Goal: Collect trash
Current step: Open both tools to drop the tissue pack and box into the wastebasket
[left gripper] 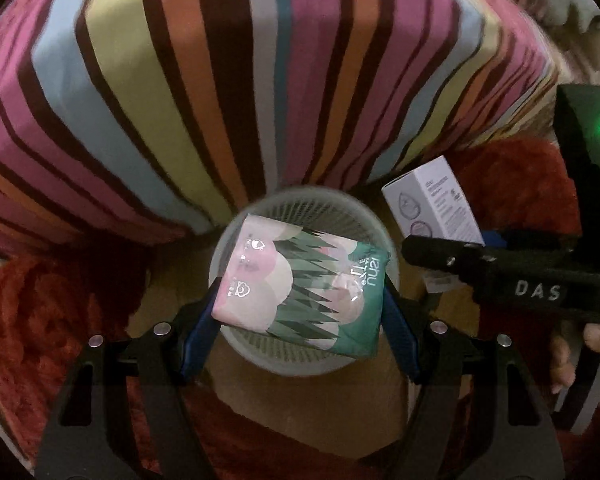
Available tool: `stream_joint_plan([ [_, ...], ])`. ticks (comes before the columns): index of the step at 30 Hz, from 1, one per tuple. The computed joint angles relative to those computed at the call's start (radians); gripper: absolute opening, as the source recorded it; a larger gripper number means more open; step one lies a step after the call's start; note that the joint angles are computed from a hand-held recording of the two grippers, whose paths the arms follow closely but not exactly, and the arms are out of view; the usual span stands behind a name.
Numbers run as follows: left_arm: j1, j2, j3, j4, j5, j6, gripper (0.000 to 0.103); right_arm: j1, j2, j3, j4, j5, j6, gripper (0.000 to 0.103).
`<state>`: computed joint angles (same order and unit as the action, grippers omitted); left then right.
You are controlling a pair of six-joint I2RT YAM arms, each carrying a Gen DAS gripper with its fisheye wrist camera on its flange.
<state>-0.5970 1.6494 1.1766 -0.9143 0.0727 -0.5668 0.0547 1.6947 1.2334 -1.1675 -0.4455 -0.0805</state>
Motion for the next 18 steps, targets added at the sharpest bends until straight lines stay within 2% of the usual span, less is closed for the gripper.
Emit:
stream_joint_plan([
  [7,0.033,0.119,0.026,-0.042,0.060,0.006,0.072,0.011,0.144,0.039,-0.030,0.004,0.036,0.052],
  [13,0.062,0.195,0.049,-0.050,0.112,-0.012,0.075,0.019,0.177,0.013,-0.035,-0.013,0.028,0.054],
  [14,0.070,0.208,0.050,-0.057,0.120,-0.018,0.076,0.015,0.189,0.016,-0.038,-0.008,0.029,0.067],
  [15,0.077,0.220,0.050,-0.063,0.127,-0.024,0.077,0.019,0.194,0.016,-0.038,0.003,0.038,0.089],
  [16,0.082,0.226,0.049,-0.065,0.132,-0.028,0.077,0.017,0.192,0.013,-0.038,0.016,0.043,0.094],
  [18,0.087,0.227,0.041,-0.057,0.139,-0.033,0.077,0.010,0.192,0.011,-0.034,0.017,0.060,0.094],
])
